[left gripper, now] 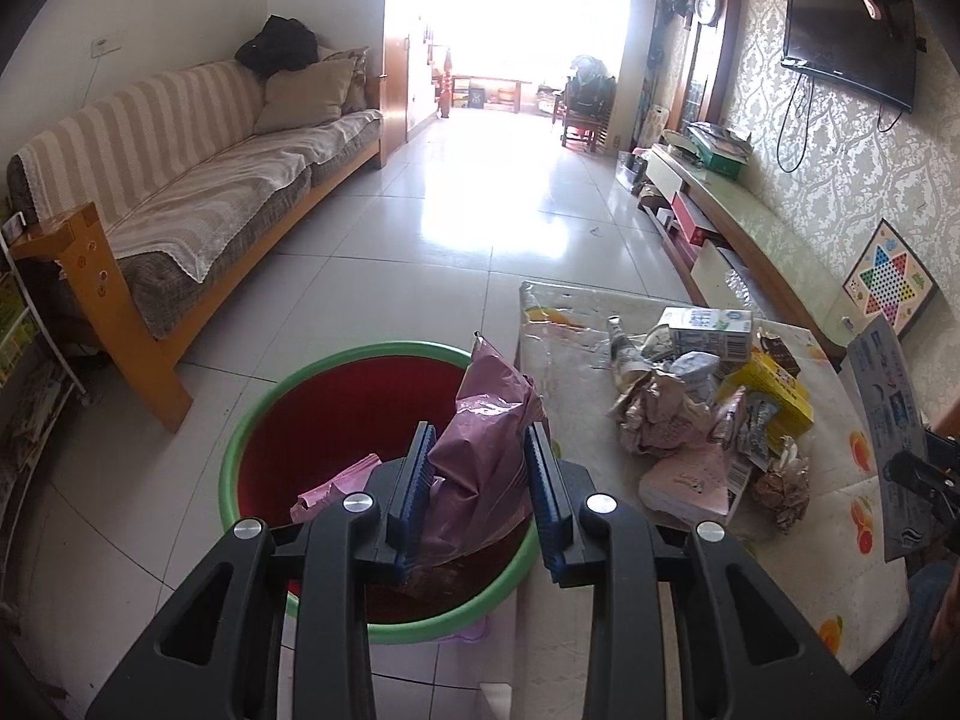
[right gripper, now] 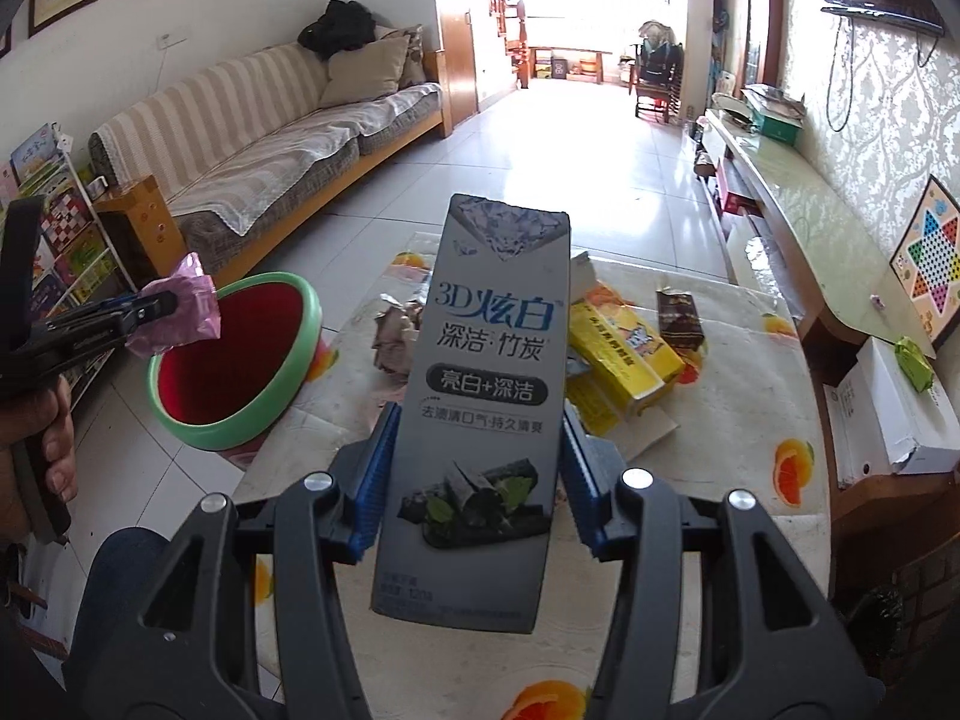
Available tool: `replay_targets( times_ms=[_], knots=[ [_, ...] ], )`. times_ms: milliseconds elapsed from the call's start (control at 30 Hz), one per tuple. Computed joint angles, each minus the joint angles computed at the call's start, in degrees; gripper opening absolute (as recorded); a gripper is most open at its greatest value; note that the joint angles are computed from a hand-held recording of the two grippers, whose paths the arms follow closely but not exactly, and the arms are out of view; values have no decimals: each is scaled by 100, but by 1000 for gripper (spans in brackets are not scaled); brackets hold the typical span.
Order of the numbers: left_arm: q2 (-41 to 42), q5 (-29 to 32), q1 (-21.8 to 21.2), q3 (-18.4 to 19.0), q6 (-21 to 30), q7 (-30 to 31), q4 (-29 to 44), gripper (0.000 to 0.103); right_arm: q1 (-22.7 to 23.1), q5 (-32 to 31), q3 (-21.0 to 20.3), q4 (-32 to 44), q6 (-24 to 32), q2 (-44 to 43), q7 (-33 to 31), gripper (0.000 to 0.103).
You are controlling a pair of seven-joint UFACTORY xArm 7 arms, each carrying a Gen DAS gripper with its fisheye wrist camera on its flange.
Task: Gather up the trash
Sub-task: 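Drop the pink bag into the red bucket with the left tool while the right tool carries the toothpaste box, then lower the toothpaste box over the red bucket and open the right tool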
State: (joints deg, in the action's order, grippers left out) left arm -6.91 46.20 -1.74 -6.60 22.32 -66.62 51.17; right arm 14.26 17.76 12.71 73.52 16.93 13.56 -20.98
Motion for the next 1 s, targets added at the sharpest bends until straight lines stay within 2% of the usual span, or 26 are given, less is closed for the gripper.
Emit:
replay_targets(
  times_ms=[100,267,400,467,500,533,700,833,1000],
  knots=[
    [118,-273,58,153,-59,310,51,29,80,3,116,134,166,29,-144,49],
    [377,-697,80,302,42,657,208,40,302,-139,147,405,359,129,-226,49],
    [501,-1018,70,413,35,978,305,42,478,-306,117,707,514,294,-138,49],
    [518,-1025,83,458,61,1029,346,53,575,-431,90,846,583,381,-33,49],
    [514,-1016,91,474,71,1015,353,73,613,-481,83,943,629,444,14,49],
    [504,-1029,106,497,49,1021,346,82,653,-541,73,1029,657,500,58,49],
    [344,-1022,214,534,42,1099,248,95,854,-780,70,1506,834,834,244,49],
    [101,-1610,315,591,-293,1624,-77,95,1042,-958,64,2003,961,1206,411,49],
    [-343,-1654,588,457,-379,1610,-473,95,1251,-1081,71,2641,1178,1703,557,49]
  ],
)
